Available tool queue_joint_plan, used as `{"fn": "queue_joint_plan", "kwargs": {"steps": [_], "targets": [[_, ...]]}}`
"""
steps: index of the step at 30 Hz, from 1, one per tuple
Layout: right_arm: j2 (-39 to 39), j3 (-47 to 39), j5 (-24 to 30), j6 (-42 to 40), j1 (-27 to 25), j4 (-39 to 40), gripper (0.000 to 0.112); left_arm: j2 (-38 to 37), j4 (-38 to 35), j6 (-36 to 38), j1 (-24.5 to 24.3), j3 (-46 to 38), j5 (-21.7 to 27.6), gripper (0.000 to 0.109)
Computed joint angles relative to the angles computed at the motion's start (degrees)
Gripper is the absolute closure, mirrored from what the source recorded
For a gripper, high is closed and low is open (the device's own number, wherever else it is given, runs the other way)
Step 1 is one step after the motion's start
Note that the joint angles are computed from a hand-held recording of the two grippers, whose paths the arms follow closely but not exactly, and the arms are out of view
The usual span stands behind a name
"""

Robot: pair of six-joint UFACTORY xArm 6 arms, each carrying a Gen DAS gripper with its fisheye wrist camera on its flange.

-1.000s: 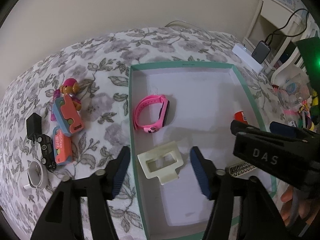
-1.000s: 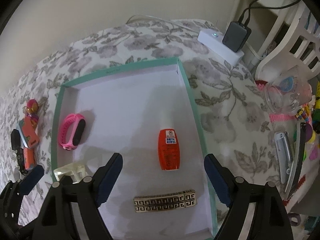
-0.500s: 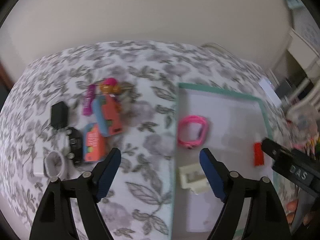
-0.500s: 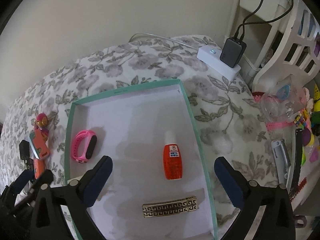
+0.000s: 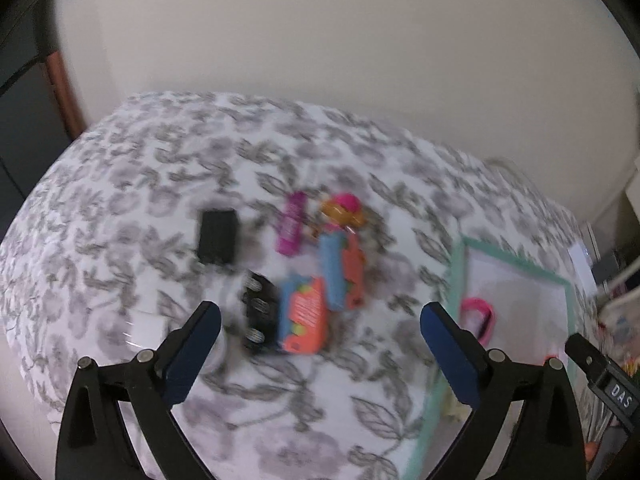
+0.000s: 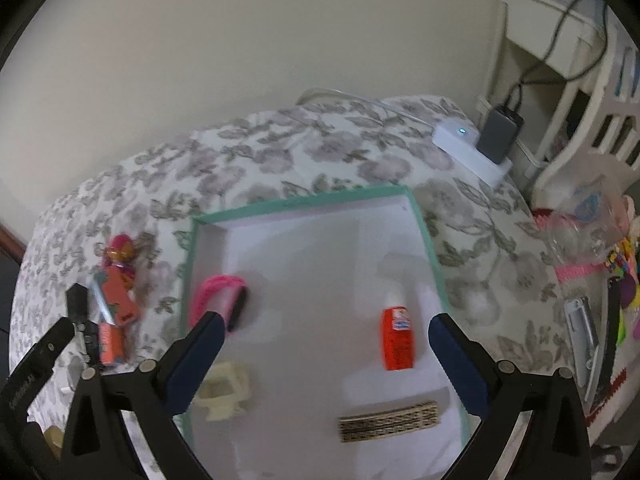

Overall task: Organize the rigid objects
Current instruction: 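Move both open tools back over the item pile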

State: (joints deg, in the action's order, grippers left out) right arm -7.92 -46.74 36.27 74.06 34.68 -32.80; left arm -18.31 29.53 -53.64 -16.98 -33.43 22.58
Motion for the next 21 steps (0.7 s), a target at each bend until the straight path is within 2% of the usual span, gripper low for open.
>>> {"fn": "queue_joint_plan", "kwargs": {"steps": [5, 9, 11, 17, 21], "targets": [[2.67, -3.66, -3.11, 1.29, 2.14, -2.14, 0.009, -5.36, 2.57, -2.51, 5.11, 2.28, 0.44, 0.009], [7.29, -9.17, -4.42, -0.72, 4.92, -2.6, 0.009, -9.52, 0.88, -0.94, 9.32, 4.16, 2.25, 0.009], [10.43, -12.58, -4.74, -1.96, 6.55, -2.66, 0.009, -11.27, -2.6, 1.37, 12.18, 5.5, 1.98, 0.009], [20.66, -22.95, -5.94, -10.29, 10.62, 2.02, 0.009, -11.53, -5.13, 3.99, 18.28, 6.56, 5.31, 0.009], [25.73, -26.85, -7.21, -14.58, 11.64, 6.8, 0.009, -8.41, -8.13, 7.0, 20.78, 6.52, 5.54, 0.009]]}}
